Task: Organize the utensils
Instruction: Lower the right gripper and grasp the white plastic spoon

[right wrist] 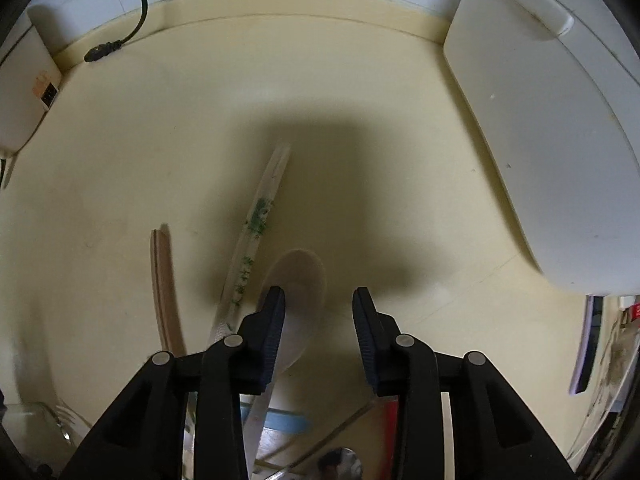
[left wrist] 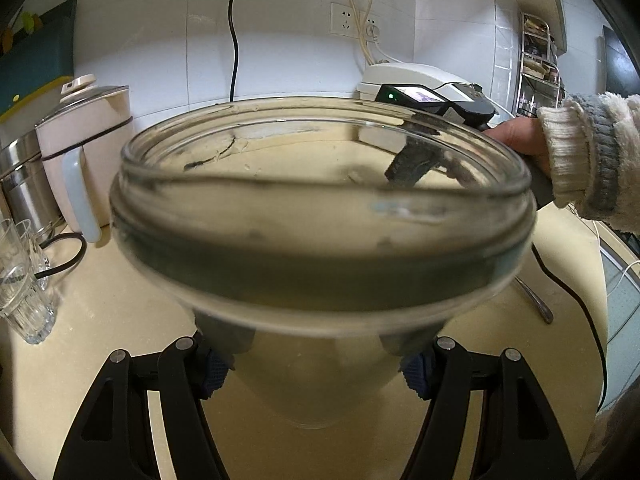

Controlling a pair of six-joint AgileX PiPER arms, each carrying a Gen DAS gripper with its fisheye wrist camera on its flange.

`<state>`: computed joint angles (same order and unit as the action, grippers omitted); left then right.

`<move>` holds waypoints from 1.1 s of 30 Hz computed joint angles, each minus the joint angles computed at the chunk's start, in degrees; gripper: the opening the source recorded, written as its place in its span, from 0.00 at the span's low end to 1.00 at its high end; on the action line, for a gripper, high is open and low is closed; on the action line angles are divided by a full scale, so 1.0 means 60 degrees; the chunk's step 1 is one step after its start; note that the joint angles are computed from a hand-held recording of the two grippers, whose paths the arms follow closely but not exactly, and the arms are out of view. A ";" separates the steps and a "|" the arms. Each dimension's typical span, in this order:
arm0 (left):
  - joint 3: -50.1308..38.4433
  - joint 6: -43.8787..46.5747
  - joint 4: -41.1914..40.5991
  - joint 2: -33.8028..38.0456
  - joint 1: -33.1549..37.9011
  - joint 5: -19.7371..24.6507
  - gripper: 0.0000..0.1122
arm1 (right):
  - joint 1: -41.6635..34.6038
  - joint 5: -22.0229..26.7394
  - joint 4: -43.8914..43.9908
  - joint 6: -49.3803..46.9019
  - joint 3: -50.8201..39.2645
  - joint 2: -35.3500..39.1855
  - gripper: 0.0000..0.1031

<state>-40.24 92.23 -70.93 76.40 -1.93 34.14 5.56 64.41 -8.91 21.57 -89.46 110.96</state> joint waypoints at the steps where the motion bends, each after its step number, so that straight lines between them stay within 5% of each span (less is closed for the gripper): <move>1: 0.0004 0.0006 -0.0004 -0.0002 -0.0002 -0.0004 0.65 | 0.0034 -0.0002 -0.0032 0.0055 -0.0051 0.0036 0.35; 7: -0.0016 0.0012 -0.0001 0.0016 0.0008 -0.0003 0.65 | -0.0193 -0.0007 0.0952 -0.0318 -0.0125 0.0065 0.36; 23: -0.0117 -0.0073 0.0087 0.0078 0.0035 0.0018 0.65 | 0.1243 -0.0858 -0.0144 0.0518 0.0839 -0.0471 0.38; 28: -0.0113 -0.0063 0.0079 0.0081 0.0032 0.0010 0.65 | 0.1055 -0.1241 0.0524 0.0261 0.1272 -0.0783 0.24; 33: -0.0122 -0.0031 0.0058 0.0103 0.0048 0.0020 0.65 | 0.1024 -0.1268 0.0408 0.0103 0.1083 -0.0517 0.24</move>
<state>-40.97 92.04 -70.58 77.01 -1.64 34.26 11.70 56.80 -6.46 22.19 -82.97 107.86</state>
